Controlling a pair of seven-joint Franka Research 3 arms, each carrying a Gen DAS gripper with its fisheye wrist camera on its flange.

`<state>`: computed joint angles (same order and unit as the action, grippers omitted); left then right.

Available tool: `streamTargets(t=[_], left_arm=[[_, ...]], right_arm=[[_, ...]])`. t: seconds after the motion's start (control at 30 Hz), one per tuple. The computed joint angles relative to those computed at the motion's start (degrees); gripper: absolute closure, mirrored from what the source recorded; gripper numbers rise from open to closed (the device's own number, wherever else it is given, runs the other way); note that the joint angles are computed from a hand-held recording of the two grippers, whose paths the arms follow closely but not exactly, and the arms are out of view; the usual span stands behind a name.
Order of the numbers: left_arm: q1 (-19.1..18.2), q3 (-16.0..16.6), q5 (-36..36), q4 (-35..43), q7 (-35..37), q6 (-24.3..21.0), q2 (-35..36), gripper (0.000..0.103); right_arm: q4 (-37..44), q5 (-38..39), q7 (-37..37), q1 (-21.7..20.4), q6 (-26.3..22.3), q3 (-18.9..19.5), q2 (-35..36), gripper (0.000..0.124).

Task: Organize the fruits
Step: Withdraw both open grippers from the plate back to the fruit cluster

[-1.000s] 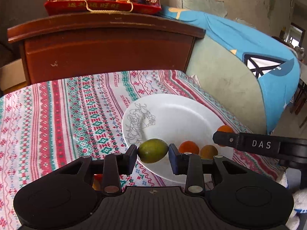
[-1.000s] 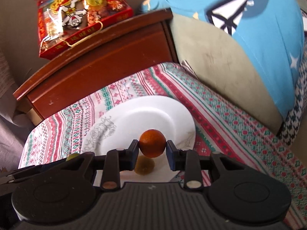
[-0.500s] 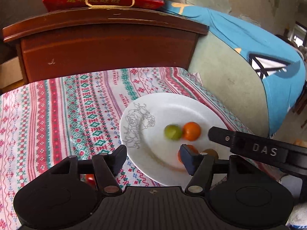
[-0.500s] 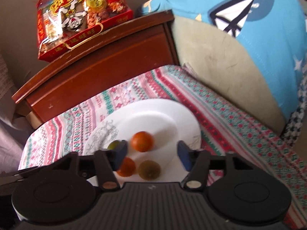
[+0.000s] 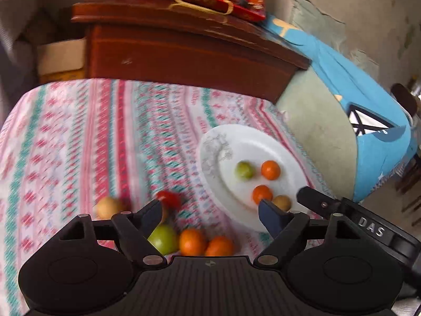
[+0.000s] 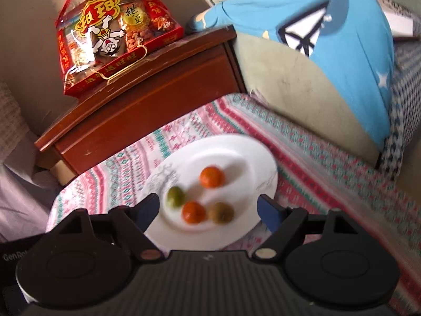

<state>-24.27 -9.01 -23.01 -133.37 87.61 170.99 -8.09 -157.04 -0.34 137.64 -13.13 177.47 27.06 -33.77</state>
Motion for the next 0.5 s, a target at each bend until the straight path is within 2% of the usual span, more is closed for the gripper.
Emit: streamTargets(t=[0.07,0.13,0.17,0.23,0.3,0.43,0.5], left_arm=[[1.57,-0.69,3.01,-2.21,-3.28,0.52,-1.63,0.021],[0.52,0.94,1.61,-3.6,-2.95,-0.39,-2.99,0.021],[1.39,0.46,3.25,-4.28,-4.7,-0.41,-3.53,0.021],[4.07,-1.17,9.03,-6.1,-9.32,0.01,-4.93,0.021],[3.29,0.22,10.28,-7.39,-9.85,-0.61,-6.12,0.021],[5.82,-0.53,17.63,-9.77,-13.95,-1.1,-7.81,0.021],[6.19,0.12,19.49,-10.12,-14.78,-1.95,-7.74,0.021]], right_arm=[[-0.74,0.68,-0.53,2.73,-0.25,-1.37,-0.42,0.042],[-1.25,1.36,-3.17,7.79,-1.0,-4.8,-0.27,0.042],[-1.54,1.55,-4.41,9.56,-0.82,-5.83,-0.25,0.042],[-2.24,1.42,-4.94,9.48,-0.31,-4.33,-0.95,0.042],[-2.41,1.65,-6.5,11.18,-0.64,-4.95,-0.68,0.042],[-2.25,1.46,-7.69,11.84,-1.8,-4.13,-0.17,0.043],[-2.15,1.86,-8.95,13.75,-1.36,-5.68,0.74,0.043]])
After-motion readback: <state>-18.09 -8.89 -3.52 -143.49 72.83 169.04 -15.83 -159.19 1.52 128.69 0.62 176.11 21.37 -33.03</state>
